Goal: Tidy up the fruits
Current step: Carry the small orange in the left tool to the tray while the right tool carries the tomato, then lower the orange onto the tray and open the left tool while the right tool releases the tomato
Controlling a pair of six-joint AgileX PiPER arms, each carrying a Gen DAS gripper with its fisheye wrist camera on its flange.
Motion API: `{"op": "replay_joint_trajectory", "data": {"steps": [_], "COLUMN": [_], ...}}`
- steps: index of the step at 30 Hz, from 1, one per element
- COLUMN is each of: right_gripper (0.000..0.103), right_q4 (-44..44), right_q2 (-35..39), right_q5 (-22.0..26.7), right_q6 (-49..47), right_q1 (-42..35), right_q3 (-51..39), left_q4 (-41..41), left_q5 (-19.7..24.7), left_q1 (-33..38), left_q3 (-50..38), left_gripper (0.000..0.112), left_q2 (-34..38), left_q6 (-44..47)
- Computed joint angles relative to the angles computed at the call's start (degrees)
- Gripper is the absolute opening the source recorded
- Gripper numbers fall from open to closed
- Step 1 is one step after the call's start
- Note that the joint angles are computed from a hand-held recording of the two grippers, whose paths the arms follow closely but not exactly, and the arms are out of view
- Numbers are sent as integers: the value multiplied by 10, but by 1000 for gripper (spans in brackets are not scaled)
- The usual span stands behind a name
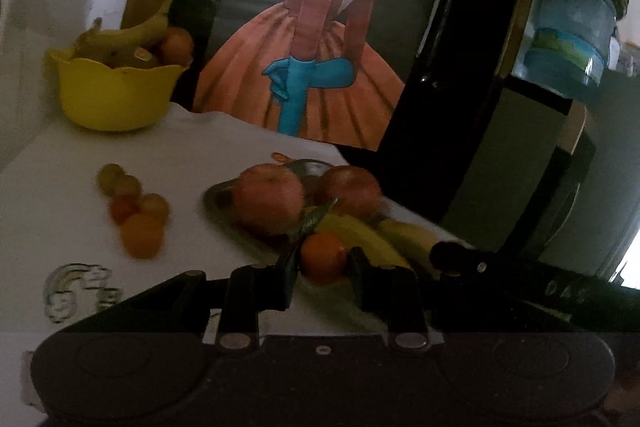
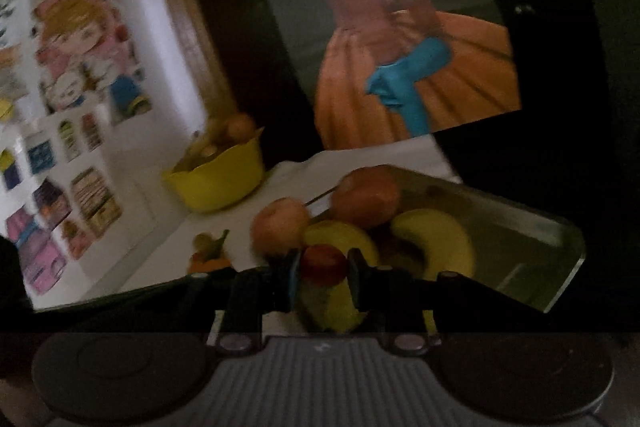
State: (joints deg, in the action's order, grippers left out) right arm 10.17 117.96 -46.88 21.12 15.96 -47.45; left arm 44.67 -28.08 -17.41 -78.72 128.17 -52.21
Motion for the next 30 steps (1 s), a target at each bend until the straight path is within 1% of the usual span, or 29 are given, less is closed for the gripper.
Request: {"op": "replay_joint_trajectory", "data": {"steps": [2,5,9,12,14,19,22,26,30], "right_gripper": [28,28,28,28,28,28,28,28,28], "right_q4": [27,56,95,111,116,133,136,137,137], "right_q2": [3,8,17,22,23,26,27,26,26], "right_q5": [-1,3,30,43,42,46,50,51,52], "right_q6": [-12,-25,-55,-68,-73,-87,-93,-95,-98], "right_q1": [0,0,2,4,6,10,12,12,11], "right_q3": [-1,-8,-27,-36,-36,-39,-41,-40,-39], "left_q4": [8,-7,-2,6,-17,-31,-7,-15,-2], "left_q5": [10,38,90,114,117,120,127,134,139], "left_q1": [-8,-25,-42,-47,-50,-53,-55,-59,-60], "left_q3": [-21,-52,-94,-113,-113,-115,-123,-126,-132], "left_gripper": [30,30,30,30,30,30,30,30,30], "left_q2": [9,23,43,52,53,57,62,65,69], "left_q6": [-27,-30,-46,-55,-26,-2,-20,-1,-11]}}
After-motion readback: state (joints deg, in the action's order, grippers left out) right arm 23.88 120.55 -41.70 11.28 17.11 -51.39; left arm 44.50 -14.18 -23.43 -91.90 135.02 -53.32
